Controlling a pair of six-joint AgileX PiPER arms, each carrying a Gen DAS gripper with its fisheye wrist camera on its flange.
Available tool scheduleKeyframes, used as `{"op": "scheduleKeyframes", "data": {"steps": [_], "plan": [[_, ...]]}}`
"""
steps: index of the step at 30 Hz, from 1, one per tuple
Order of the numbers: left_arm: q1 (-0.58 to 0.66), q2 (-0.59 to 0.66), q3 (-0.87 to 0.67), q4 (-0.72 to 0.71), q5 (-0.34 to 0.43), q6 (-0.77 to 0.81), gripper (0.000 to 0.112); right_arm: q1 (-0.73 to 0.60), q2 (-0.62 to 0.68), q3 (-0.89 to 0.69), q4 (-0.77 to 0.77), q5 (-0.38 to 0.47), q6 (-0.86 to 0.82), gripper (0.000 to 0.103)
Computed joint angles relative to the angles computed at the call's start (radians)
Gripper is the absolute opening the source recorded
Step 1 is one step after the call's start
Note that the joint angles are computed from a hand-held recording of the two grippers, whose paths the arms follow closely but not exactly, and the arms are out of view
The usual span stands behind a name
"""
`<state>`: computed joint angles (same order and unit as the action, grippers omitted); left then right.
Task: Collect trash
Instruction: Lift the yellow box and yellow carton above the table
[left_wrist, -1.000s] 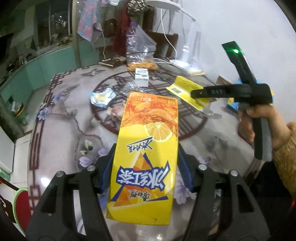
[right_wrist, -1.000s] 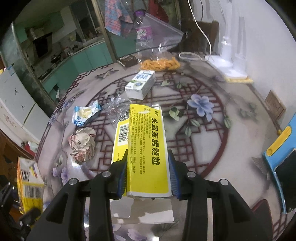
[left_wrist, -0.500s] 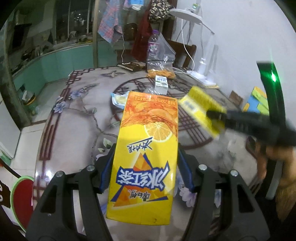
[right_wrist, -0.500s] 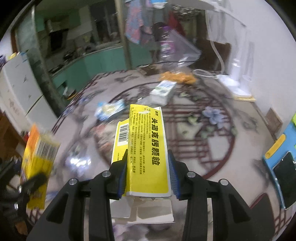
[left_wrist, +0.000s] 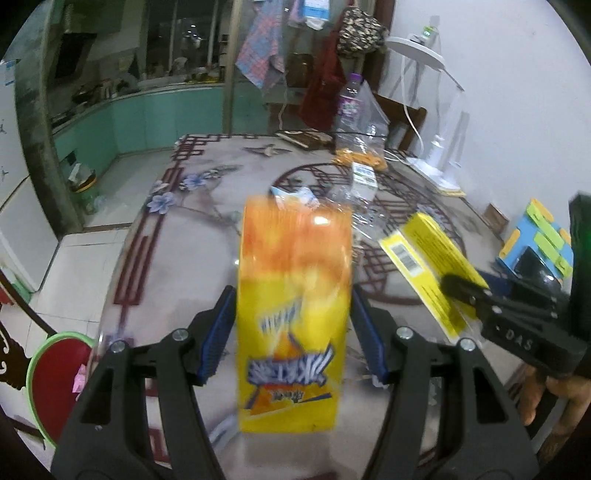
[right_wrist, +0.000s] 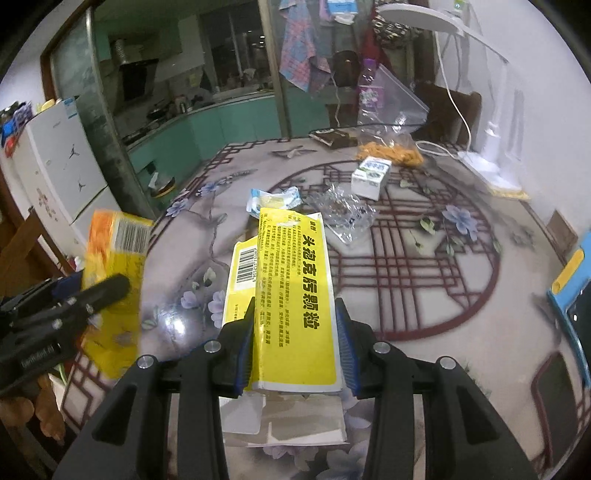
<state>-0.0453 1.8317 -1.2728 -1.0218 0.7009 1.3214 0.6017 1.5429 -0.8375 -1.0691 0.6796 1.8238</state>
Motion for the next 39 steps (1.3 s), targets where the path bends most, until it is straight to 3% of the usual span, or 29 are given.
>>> {"op": "scheduleKeyframes", "data": {"steps": [7,12,14,18,25,28,30,33,37,39], "plan": [[0.038,0.009,-0.024,-0.001,-0.022,-0.016,0.059,0.041,0.029,-0.035,0.003,0.044,0.028,0.038],[0.081,0.066,-0.094,0.058,0.035,-0.094,0.060,0.062,0.056,-0.073,0.004,0.060,0.026,0.038],[0.086,0.102,-0.131,0.096,0.060,-0.160,0.079,0.063,0.065,-0.084,0.006,0.061,0.024,0.038],[0.082,0.185,-0.223,0.143,0.196,-0.313,0.084,0.064,0.077,-0.090,0.000,0.079,0.017,0.038],[-0.040,0.217,-0.227,0.145,0.209,-0.406,0.094,0.049,0.005,0.013,-0.064,0.143,0.110,0.038],[-0.106,0.205,-0.194,0.160,0.151,-0.419,0.095,-0.008,-0.067,0.090,-0.067,0.110,0.147,0.038],[-0.175,0.199,-0.173,0.215,0.060,-0.460,0.095,-0.067,-0.110,0.142,-0.063,0.046,0.178,0.038],[-0.251,0.217,-0.173,0.309,-0.023,-0.538,0.095,-0.115,-0.141,0.191,-0.075,-0.030,0.213,0.038],[-0.318,0.253,-0.166,0.491,-0.127,-0.657,0.095,-0.118,-0.148,0.200,-0.083,-0.056,0.214,0.038],[-0.317,0.277,-0.176,0.517,-0.136,-0.687,0.085,-0.123,-0.155,0.207,-0.090,-0.077,0.220,0.038]]}}
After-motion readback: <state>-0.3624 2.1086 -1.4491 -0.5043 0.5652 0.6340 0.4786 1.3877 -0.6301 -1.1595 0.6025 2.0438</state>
